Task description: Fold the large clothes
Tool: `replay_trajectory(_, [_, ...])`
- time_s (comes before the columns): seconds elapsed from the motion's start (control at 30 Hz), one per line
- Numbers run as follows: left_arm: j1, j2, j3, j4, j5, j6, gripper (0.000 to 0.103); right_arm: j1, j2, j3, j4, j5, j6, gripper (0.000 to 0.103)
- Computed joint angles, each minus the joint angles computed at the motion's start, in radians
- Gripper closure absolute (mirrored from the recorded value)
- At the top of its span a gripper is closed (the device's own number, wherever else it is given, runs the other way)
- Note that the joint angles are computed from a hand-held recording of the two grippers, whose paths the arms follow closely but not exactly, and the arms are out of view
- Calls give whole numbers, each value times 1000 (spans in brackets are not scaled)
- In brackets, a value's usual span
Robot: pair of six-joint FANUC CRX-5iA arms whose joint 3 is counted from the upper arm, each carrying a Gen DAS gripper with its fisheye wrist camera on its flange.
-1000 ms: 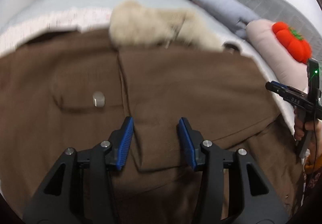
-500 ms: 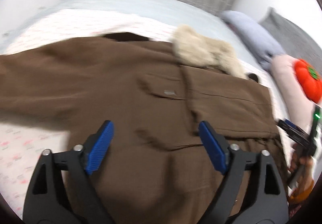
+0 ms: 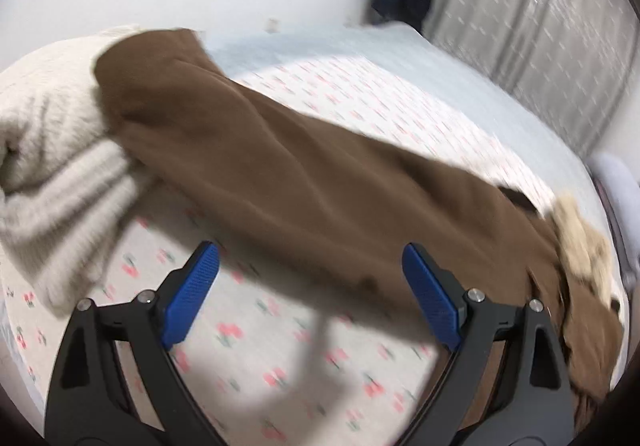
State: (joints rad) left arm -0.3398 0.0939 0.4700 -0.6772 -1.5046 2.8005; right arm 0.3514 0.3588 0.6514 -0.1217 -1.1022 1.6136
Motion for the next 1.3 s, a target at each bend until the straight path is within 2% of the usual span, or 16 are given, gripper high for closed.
replay_trajectory(0.17, [76, 3, -35, 1, 15, 80, 10, 18, -15, -43, 41, 29, 6, 20])
replay_trajectory(0.23, [117, -13, -75, 37, 56, 134, 17, 16, -18, -45, 29, 27, 9, 20])
replay_trajectory(0.27, [125, -15, -88, 43, 79, 164, 28, 15, -21, -49, 24, 28, 13, 20])
replay_trajectory(0.3, [133, -19, -99, 36, 94, 192, 51, 15, -23, -51, 22, 30, 17, 20])
replay_trajectory(0.33, [137, -21, -103, 31, 100, 200, 67, 16, -25, -55, 23, 34, 18, 20])
replay_trajectory(0.37, [137, -19, -100, 24, 109, 206, 92, 17, -27, -58, 24, 37, 18, 20])
replay_trajectory(0.4, [129, -19, -92, 3, 121, 210, 95, 17, -29, -60, 23, 40, 18, 20])
replay_trajectory(0.47, [71, -5, -45, -94, 122, 195, 97, 14, -30, -60, 18, 42, 21, 20])
replay_trajectory(0.53, [7, 31, 31, -192, 96, 133, 97, 14, -33, -61, 15, 46, 22, 20])
replay_trajectory(0.63, [-65, 66, 119, -281, 128, 42, 97, 11, -35, -59, 8, 48, 26, 20])
replay_trajectory(0.83, [-118, 140, 263, -246, 317, -165, 97, 6, -37, -54, -8, 45, 30, 20])
replay_trajectory(0.97, [-135, 218, 366, -140, 426, -366, 97, 0, -41, -53, -19, 49, 32, 20])
replay_trajectory(1.1, [-126, 346, 504, 86, 483, -610, 97, -10, -38, -42, -34, 43, 28, 20])
replay_trajectory(1.17, [-146, 378, 517, 181, 475, -681, 97, -12, -37, -39, -38, 41, 27, 20])
replay_trajectory(1.2, [-139, 412, 529, 263, 489, -740, 97, -13, -36, -37, -39, 40, 27, 20])
replay_trajectory(1.3, [-123, 518, 594, 484, 422, -909, 96, -12, -35, -35, -39, 38, 30, 20])
